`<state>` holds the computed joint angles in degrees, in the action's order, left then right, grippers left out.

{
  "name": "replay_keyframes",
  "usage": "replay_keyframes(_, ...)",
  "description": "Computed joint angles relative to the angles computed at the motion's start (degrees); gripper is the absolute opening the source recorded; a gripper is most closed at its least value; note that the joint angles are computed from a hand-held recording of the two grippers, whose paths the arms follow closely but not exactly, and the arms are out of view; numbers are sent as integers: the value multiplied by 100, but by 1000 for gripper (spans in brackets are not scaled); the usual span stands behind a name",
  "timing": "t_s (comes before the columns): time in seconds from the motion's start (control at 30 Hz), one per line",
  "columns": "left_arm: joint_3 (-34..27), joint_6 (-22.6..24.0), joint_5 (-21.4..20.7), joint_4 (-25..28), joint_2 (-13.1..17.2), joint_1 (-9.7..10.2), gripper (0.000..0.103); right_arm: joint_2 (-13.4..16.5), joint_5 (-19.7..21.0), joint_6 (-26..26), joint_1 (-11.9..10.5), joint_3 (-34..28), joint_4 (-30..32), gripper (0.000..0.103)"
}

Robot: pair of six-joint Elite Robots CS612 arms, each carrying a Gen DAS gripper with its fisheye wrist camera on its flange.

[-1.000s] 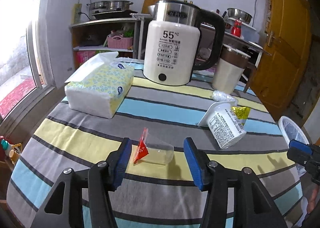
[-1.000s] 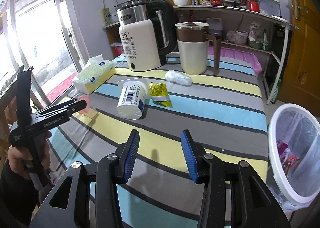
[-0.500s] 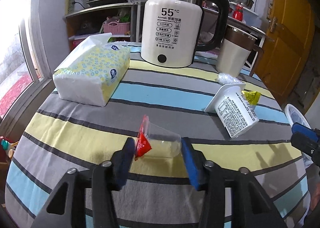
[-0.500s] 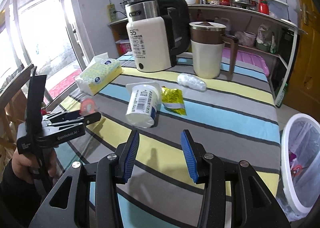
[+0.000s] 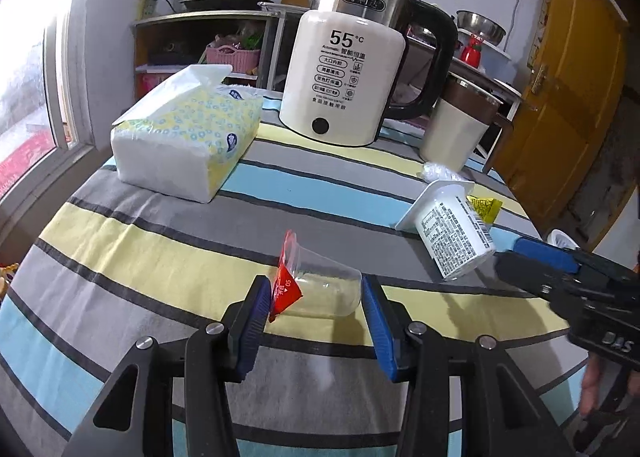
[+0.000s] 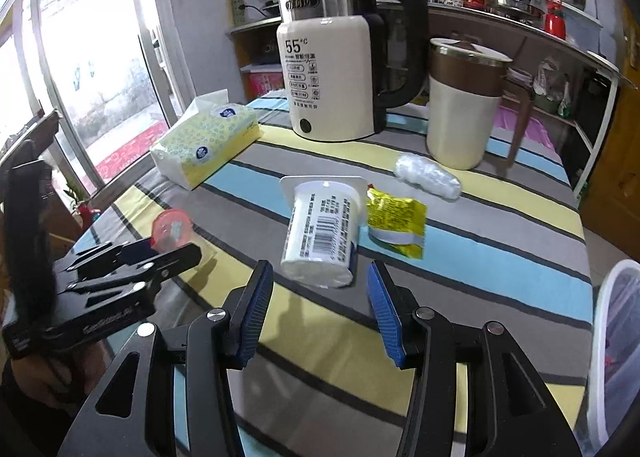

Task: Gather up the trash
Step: 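Grasp the white yogurt cup with the right gripper while the left gripper holds the clear cup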

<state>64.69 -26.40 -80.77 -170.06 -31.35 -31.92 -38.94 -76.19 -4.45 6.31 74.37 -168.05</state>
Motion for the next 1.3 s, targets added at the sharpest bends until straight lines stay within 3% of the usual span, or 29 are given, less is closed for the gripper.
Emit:
replay_keyframes(0.43,-1,-59,-275,-87,19,47,47,334,-449,164,127,-627,523,50)
replay_keyframes(0.67,-13,-42,-275,-70,23,46,47,339,-348,269,108,-649,604,49)
replay_keyframes(0.93,41,-1,-186,-183,-3,16,47,218,-228,258,69,-405,436,47)
replay_keyframes(1.3,203,240,-232,-354,-142,-142,47,-264,-134,481,-90,476,-355,47)
